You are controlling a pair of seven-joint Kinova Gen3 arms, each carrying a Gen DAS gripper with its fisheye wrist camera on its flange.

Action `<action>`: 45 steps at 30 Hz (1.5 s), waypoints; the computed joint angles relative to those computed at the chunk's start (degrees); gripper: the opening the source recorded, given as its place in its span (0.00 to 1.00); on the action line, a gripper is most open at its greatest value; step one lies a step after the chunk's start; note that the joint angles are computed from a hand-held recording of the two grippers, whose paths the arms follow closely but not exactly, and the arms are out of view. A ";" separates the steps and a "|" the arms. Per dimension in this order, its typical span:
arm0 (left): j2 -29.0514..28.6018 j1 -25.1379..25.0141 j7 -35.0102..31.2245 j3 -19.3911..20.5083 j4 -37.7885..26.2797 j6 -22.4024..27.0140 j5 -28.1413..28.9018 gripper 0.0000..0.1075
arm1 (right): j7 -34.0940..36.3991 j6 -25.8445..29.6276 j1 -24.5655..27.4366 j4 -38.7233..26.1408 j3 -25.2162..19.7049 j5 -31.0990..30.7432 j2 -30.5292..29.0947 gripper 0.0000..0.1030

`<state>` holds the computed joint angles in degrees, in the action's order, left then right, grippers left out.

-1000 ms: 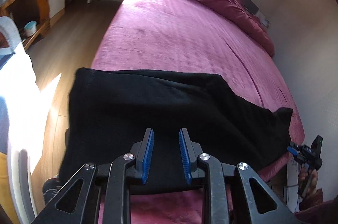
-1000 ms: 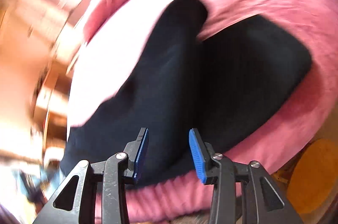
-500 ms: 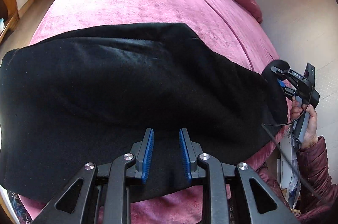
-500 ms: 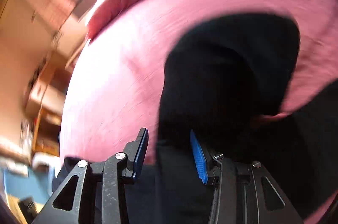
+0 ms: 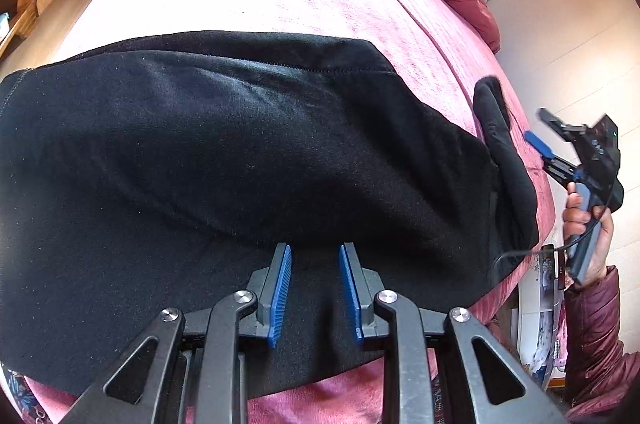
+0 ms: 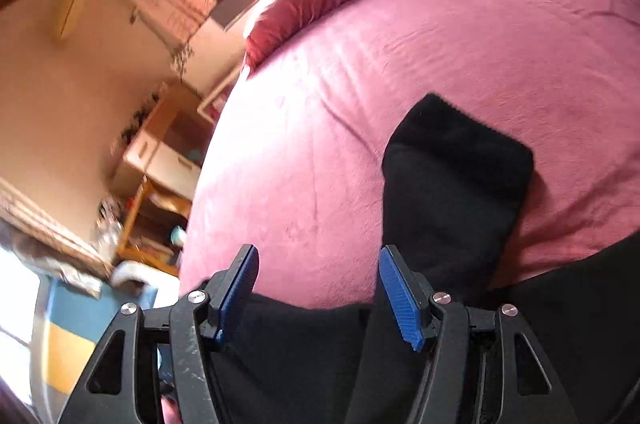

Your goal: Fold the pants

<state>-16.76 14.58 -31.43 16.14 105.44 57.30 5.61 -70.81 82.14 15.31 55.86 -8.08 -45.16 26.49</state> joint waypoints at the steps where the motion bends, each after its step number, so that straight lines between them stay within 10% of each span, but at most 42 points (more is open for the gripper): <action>1: -0.18 0.05 -0.15 -0.32 0.33 -0.18 0.30 0.23 | -1.49 -0.56 1.25 -0.27 1.63 -0.81 -0.28 0.61; 6: -2.50 -0.36 -2.15 -2.24 2.79 -0.46 2.32 0.23 | -12.83 -1.36 -0.78 -8.31 10.43 4.51 5.88 0.38; 15: -0.22 -1.65 -1.59 -0.61 1.23 0.38 1.34 0.23 | -25.07 0.45 -3.17 -17.58 1.87 13.83 13.60 0.38; 19: 0.58 -1.17 -0.89 -0.35 0.55 0.59 0.62 0.23 | -23.85 1.55 -7.02 -20.32 2.38 20.53 13.10 0.08; 32: -0.75 -0.42 -1.27 -0.36 1.28 -0.31 -0.07 0.23 | -17.07 -3.93 3.70 -8.59 6.33 20.28 -5.83 0.07; 45: 1.44 -0.19 1.91 2.33 -2.99 3.84 -3.31 0.23 | -17.15 -5.07 14.05 4.35 11.19 20.81 -3.73 0.07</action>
<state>-15.32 14.39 -29.52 18.47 102.45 61.14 2.30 -87.96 77.06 29.36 60.21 3.11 -24.35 22.76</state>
